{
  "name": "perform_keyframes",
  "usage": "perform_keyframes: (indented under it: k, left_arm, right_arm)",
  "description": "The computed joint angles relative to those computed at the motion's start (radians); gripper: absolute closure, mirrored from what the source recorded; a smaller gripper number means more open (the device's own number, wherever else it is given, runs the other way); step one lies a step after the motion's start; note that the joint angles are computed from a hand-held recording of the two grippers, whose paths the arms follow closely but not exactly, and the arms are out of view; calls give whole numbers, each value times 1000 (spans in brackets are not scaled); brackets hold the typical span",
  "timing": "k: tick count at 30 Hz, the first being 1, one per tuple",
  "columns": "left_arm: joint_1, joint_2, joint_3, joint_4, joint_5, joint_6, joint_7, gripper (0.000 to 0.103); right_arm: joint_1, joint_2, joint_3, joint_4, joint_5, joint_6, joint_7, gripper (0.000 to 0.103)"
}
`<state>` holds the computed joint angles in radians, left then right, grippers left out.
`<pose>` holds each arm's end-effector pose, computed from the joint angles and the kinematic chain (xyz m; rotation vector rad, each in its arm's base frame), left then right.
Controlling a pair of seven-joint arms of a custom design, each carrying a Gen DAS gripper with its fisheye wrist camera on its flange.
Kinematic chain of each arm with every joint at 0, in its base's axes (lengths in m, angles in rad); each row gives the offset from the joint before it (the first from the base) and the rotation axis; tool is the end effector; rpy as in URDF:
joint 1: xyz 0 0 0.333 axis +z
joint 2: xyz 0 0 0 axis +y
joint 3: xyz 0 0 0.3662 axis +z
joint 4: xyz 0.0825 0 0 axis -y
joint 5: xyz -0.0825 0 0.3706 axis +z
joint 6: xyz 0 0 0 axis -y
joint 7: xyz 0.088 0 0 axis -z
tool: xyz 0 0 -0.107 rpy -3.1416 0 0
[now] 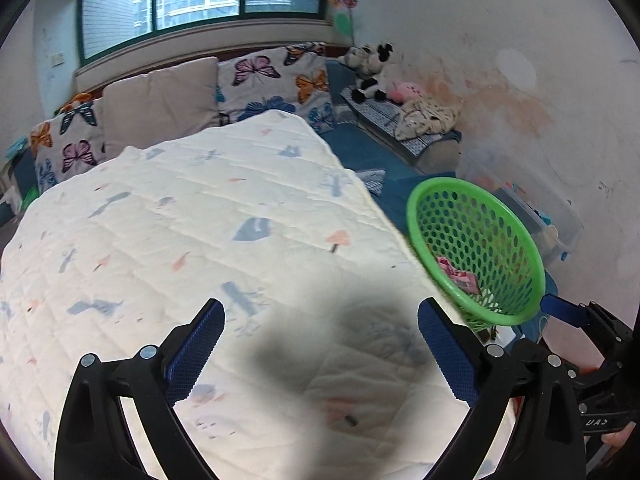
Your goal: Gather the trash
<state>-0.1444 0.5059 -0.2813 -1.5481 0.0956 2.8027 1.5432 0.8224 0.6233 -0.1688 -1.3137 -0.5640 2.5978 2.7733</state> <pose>0.7009 -0.2691 0.5072 -1.4622 2.1758 -0.9367 0.5943 0.5201 0.4967 -1.6045 1.7613 -0.5380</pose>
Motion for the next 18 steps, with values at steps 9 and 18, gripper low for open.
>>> perform_keyframes:
  k: [9,18]
  left_arm:
    - [18,-71,46,-124,43,72,-75,7]
    - [71,-127,41,-229,39,112,-102,7]
  right_arm:
    - [22,58,1,105,10,-43,-23,8]
    - [38,115,3,213,25,-91,-71,6]
